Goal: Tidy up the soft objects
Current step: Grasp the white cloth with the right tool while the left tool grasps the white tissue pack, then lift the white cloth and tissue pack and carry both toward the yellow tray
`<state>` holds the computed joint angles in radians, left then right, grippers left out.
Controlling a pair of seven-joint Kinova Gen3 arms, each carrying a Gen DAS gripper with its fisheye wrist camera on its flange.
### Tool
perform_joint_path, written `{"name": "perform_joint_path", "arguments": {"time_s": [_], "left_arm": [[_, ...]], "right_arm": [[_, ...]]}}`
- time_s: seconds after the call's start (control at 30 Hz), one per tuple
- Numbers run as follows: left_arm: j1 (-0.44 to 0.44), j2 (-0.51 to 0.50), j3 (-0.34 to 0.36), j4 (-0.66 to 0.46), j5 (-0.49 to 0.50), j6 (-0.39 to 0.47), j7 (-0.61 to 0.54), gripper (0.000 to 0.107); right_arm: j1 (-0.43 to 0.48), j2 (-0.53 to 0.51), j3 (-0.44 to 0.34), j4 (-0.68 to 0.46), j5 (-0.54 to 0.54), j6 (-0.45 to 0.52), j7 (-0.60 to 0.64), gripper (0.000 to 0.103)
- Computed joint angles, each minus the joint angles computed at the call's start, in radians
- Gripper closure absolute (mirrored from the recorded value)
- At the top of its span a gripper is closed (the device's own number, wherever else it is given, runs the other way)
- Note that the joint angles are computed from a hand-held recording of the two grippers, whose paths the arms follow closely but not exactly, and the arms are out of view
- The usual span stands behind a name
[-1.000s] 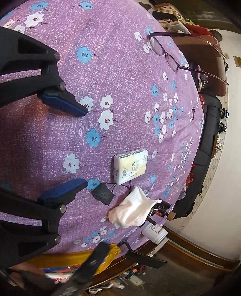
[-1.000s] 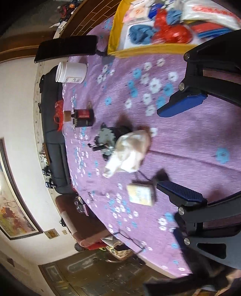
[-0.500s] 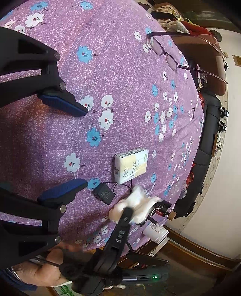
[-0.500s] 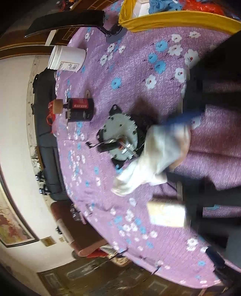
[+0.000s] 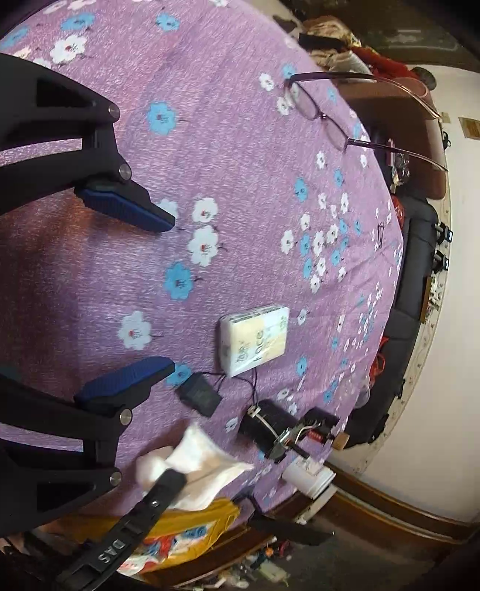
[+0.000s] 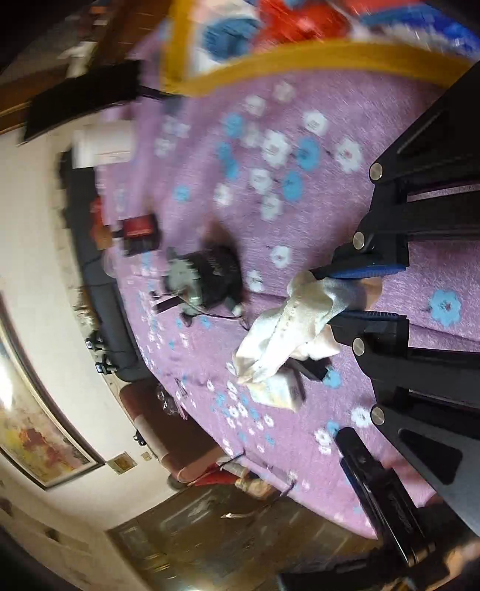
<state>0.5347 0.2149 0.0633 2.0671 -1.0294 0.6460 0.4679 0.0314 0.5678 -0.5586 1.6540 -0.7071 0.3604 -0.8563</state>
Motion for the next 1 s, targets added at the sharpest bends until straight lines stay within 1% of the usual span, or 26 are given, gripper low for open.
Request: {"name": "perform_joint_path", "arguments": {"time_s": [0.07,0.13,0.17,0.2,0.3,0.33,0.4,0.47,0.5,0.53,0.57,0.6,0.63,0.67,0.77,0.87,1.0], "left_arm": [[-0.031,0.004,0.013,-0.038,0.055,0.006,-0.081,0.038],[-0.031,0.019,-0.001,-0.091,0.1,0.039,-0.146,0.038],[-0.02,0.028,-0.026,-0.121,0.125,0.048,-0.186,0.038],[-0.027,0.038,-0.034,-0.148,0.142,0.052,-0.22,0.038],[-0.108,0.095,0.018,-0.252,0.207,0.1,-0.342,0.037],[-0.111,0.116,0.011,-0.285,0.229,0.118,-0.377,0.037],[-0.087,0.163,-0.038,-0.353,0.281,0.152,-0.445,0.037],[-0.09,0.197,-0.051,-0.393,0.316,0.173,-0.502,0.037],[-0.091,0.214,-0.059,-0.408,0.332,0.179,-0.524,0.039],[-0.09,0.223,-0.068,-0.413,0.346,0.176,-0.539,0.048],[-0.098,0.232,-0.069,-0.416,0.36,0.17,-0.553,0.052],[-0.087,0.238,-0.086,-0.411,0.361,0.16,-0.55,0.057],[-0.058,0.242,-0.116,-0.412,0.346,0.167,-0.538,0.063],[-0.046,0.248,-0.127,-0.414,0.344,0.174,-0.543,0.062],[-0.029,0.224,-0.146,-0.371,0.329,0.13,-0.511,0.063],[-0.016,0.195,-0.15,-0.327,0.32,0.104,-0.483,0.063],[0.005,0.141,-0.142,-0.248,0.301,0.091,-0.415,0.063]], "right_arm": [[0.011,0.027,0.002,-0.031,-0.009,0.053,-0.007,0.087],[0.015,0.05,0.01,-0.057,-0.027,0.098,-0.007,0.087],[0.028,0.058,-0.001,-0.058,-0.048,0.104,0.011,0.087],[0.035,0.064,-0.004,-0.06,-0.063,0.112,0.025,0.087],[0.037,0.07,0.002,-0.062,-0.1,0.128,0.056,0.087],[0.04,0.072,0.002,-0.062,-0.113,0.132,0.07,0.087],[0.042,0.077,0.006,-0.063,-0.137,0.142,0.092,0.087],[0.04,0.08,0.014,-0.065,-0.156,0.154,0.111,0.087],[0.04,0.08,0.018,-0.066,-0.165,0.16,0.121,0.087],[0.043,0.077,0.02,-0.059,-0.177,0.164,0.133,0.087],[0.041,0.077,0.024,-0.06,-0.186,0.17,0.143,0.087],[0.038,0.077,0.029,-0.061,-0.193,0.175,0.152,0.087],[0.034,0.078,0.036,-0.064,-0.199,0.181,0.159,0.087],[0.03,0.079,0.043,-0.065,-0.206,0.186,0.164,0.087],[0.022,0.079,0.058,-0.068,-0.225,0.198,0.18,0.087],[0.019,0.079,0.067,-0.068,-0.245,0.206,0.198,0.087],[0.024,0.074,0.068,-0.056,-0.279,0.207,0.238,0.087]]}}
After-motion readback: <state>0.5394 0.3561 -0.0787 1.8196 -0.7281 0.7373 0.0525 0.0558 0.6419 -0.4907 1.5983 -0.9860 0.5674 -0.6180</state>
